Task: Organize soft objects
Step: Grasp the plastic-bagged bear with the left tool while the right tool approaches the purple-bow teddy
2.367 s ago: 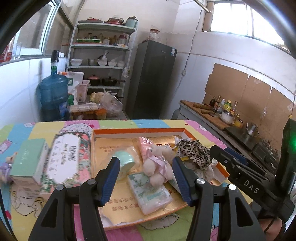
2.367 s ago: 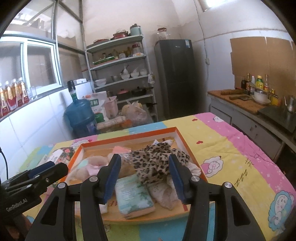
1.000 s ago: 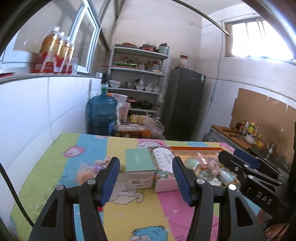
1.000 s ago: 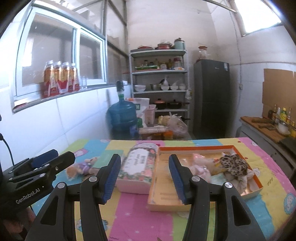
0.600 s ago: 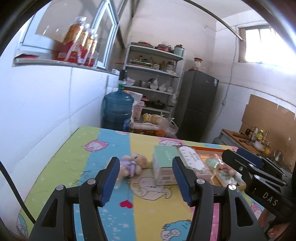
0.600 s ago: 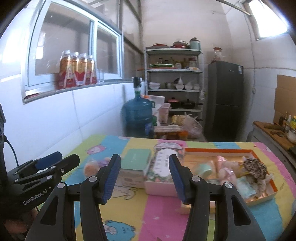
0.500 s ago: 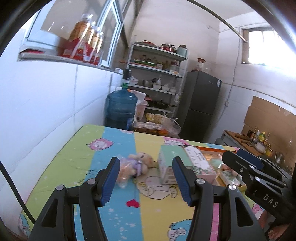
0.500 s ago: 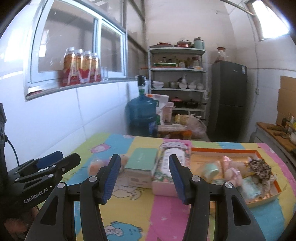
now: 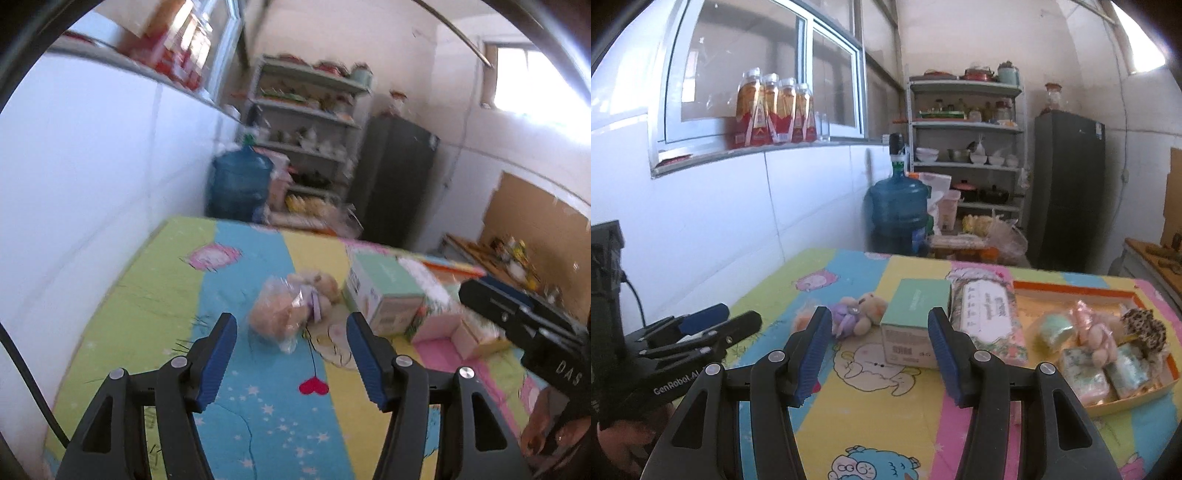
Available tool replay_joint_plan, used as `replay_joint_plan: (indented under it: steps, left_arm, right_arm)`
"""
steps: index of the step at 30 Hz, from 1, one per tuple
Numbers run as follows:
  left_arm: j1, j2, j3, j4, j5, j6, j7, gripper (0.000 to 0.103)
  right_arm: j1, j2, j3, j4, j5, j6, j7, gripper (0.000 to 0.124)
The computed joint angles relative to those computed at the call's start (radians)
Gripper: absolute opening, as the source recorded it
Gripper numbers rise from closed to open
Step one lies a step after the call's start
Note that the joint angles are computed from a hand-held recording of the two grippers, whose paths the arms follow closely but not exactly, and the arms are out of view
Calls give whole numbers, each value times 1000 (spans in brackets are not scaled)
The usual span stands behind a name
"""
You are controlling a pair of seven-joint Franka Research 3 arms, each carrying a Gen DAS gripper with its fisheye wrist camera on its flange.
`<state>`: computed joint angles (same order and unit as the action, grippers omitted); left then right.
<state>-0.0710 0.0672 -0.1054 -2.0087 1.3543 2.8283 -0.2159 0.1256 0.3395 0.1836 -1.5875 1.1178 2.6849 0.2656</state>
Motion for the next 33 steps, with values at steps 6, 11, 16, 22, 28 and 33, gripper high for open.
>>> replay_joint_plan:
  steps: [6, 11, 16, 22, 28, 33]
  left_arm:
    - [10, 102, 16, 70, -184, 47, 224, 62]
    - [8, 188, 21, 148, -416, 22, 470, 61]
    - [3, 236, 32, 191, -590, 4, 613, 62]
    - [-26, 219, 97, 133, -626, 130, 587, 53]
    - [-155, 158, 271, 87, -267, 184, 193, 52]
    - [-186, 49, 275, 13, 67, 79, -157, 52]
  right_arm:
    - [7, 58, -4, 52, -66, -23, 70, 56]
    - [-10, 90, 13, 87, -90, -37, 84, 56]
    - [-3, 134, 11, 138, -148, -57, 144, 56]
    - [2, 133, 28, 129, -195, -27, 165, 56]
    - [9, 114, 39, 100, -199, -13, 154, 56]
    - [15, 113, 45, 106, -193, -21, 148, 56]
